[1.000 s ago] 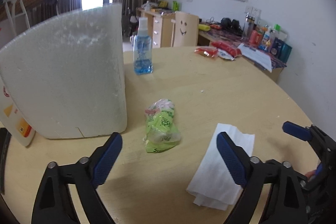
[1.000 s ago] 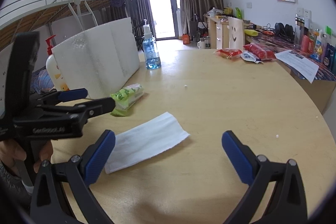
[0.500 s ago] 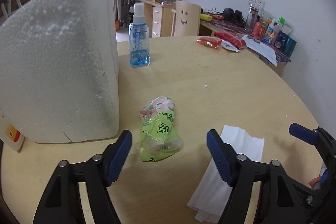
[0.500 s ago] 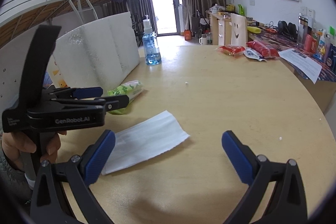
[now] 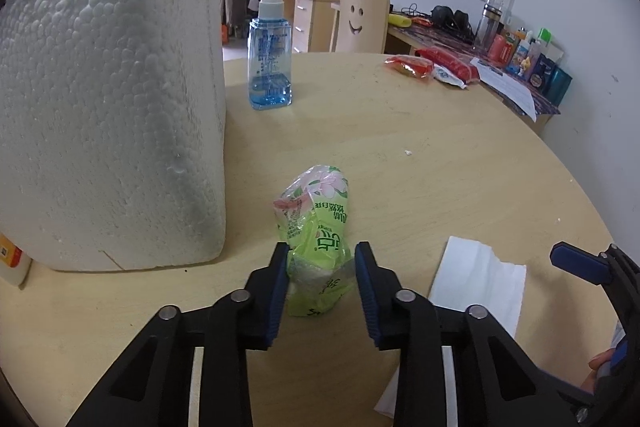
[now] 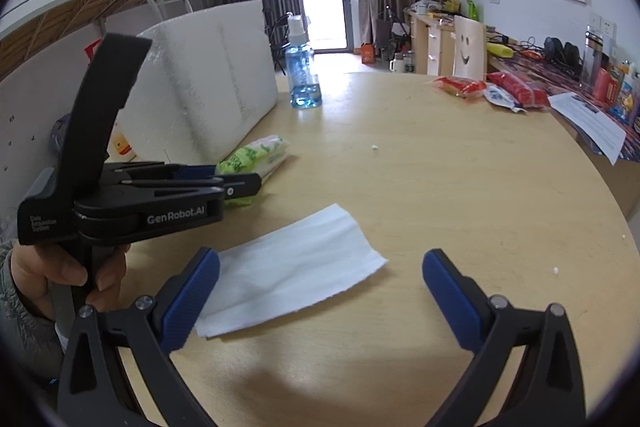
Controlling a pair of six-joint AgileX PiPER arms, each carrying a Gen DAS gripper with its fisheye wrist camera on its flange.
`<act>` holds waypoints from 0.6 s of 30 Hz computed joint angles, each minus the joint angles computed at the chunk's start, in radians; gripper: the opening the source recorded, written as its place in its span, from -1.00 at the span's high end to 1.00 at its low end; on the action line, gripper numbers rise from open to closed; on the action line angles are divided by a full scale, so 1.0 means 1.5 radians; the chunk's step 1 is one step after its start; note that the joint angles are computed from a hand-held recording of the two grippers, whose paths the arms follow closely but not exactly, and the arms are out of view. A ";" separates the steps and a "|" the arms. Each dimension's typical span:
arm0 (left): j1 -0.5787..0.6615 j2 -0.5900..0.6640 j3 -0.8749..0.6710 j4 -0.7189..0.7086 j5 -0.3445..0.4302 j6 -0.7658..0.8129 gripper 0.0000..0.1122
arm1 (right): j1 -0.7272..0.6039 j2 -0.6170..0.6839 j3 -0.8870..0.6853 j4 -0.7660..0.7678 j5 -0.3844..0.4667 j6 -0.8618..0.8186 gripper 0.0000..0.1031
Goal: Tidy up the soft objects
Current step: 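Move the left tool to the green snack bag while the right tool approaches the white tissue, then close the left tool on the green snack bag while the right tool pinches the white tissue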
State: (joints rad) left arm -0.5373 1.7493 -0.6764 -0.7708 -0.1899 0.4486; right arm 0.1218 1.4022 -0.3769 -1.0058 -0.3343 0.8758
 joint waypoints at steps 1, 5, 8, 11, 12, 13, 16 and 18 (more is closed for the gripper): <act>-0.001 0.001 0.000 -0.015 -0.003 0.015 0.49 | 0.004 0.007 -0.006 -0.012 0.005 0.013 -0.99; 0.002 -0.002 0.007 0.024 -0.009 -0.021 0.52 | 0.022 0.013 -0.014 -0.020 0.021 0.024 -0.99; -0.005 -0.004 0.012 0.002 -0.023 0.003 0.52 | 0.034 0.024 -0.025 -0.035 0.036 0.036 -0.99; 0.001 0.000 0.010 0.029 -0.017 -0.021 0.52 | 0.048 0.032 -0.032 -0.047 0.044 0.042 -0.99; 0.003 0.000 0.011 0.042 -0.018 -0.035 0.52 | 0.052 0.034 -0.035 -0.055 0.046 0.046 -0.99; 0.003 0.001 0.011 0.042 -0.017 -0.034 0.52 | 0.059 0.038 -0.039 -0.056 0.051 0.047 -0.99; 0.002 -0.002 0.011 0.022 -0.015 -0.012 0.52 | 0.089 0.047 -0.053 -0.087 0.085 0.081 -0.87; 0.004 -0.005 0.012 0.025 -0.013 -0.015 0.52 | 0.112 0.062 -0.066 -0.089 0.116 0.082 -0.65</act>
State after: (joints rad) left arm -0.5312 1.7419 -0.6579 -0.7326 -0.2091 0.4264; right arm 0.2903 1.4955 -0.4755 -1.1400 -0.1596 0.9983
